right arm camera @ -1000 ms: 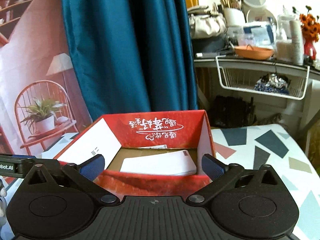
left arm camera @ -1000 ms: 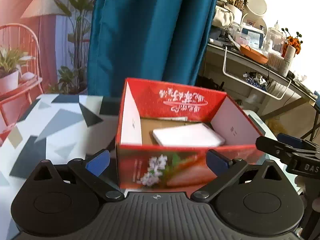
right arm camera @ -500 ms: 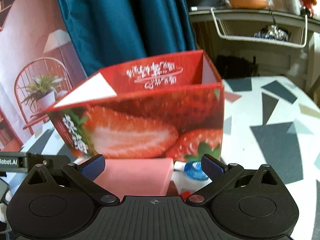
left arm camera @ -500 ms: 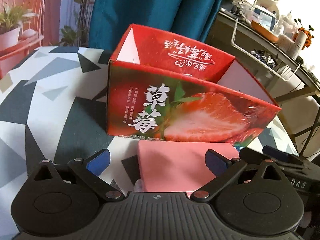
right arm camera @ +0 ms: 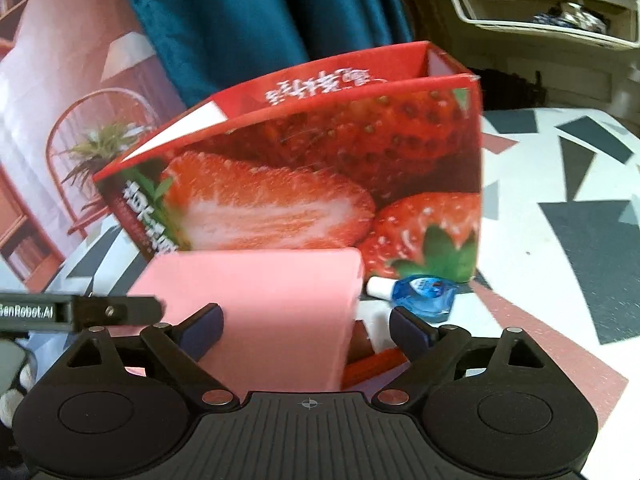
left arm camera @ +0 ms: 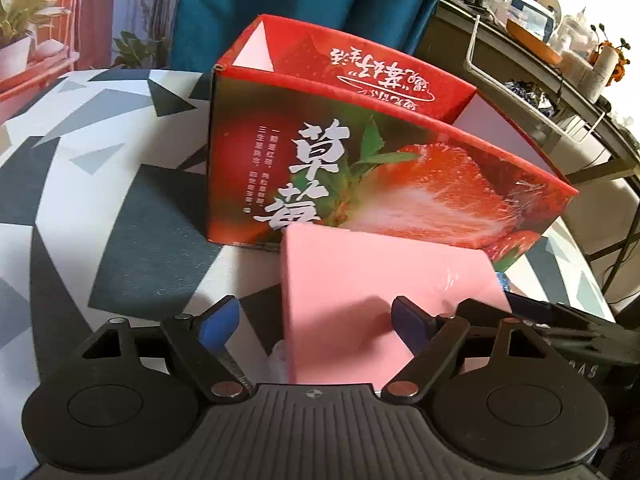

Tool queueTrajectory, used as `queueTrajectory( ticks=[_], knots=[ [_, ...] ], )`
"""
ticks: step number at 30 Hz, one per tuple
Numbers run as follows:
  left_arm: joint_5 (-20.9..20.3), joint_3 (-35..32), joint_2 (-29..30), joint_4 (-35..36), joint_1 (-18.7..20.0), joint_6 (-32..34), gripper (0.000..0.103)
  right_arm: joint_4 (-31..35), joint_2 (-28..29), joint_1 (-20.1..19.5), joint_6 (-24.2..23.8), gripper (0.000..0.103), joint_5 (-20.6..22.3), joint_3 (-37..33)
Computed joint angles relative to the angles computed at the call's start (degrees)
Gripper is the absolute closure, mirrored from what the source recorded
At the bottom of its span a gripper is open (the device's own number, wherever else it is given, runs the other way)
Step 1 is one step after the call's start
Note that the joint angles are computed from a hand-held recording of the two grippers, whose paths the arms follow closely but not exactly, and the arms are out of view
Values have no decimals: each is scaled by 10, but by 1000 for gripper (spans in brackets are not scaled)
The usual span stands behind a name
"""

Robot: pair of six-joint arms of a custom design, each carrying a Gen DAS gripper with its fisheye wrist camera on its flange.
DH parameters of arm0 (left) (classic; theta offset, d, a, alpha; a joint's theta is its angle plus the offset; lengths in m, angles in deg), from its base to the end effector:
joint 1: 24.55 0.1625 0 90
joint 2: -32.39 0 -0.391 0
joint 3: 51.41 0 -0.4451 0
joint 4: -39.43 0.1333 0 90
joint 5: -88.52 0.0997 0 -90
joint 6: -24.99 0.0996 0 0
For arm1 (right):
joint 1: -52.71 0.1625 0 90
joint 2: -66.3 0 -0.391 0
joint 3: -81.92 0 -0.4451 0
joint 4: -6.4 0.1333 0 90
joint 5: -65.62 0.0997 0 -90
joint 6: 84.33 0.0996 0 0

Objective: Organize rigid objects
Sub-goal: 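Lower the left tool onto the pink case and grasp it, then lift the pink case into the red box and open the left tool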

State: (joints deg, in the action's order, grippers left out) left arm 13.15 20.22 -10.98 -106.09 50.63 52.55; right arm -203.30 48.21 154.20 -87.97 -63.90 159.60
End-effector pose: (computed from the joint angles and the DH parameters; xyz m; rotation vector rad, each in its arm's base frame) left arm -0.0538 -0.8227 0.1803 0.9212 2.6148 -0.6283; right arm 0.2106 -0.6850 -0.0518 -0.1642 -2.2480 1.3282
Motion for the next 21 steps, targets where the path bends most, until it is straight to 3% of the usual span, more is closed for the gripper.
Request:
queueTrajectory(
  ticks=[6, 11, 21],
  knots=[
    [-14, -2, 3, 6, 1, 13, 22, -13, 5, -4, -17, 18, 25, -2],
    [-24, -4, 4, 11, 4, 9, 22, -35, 13, -3, -63, 20, 28, -7],
    [-45, -1, 1, 23, 7, 13, 26, -39, 8, -7, -55, 21, 42, 2]
  ],
)
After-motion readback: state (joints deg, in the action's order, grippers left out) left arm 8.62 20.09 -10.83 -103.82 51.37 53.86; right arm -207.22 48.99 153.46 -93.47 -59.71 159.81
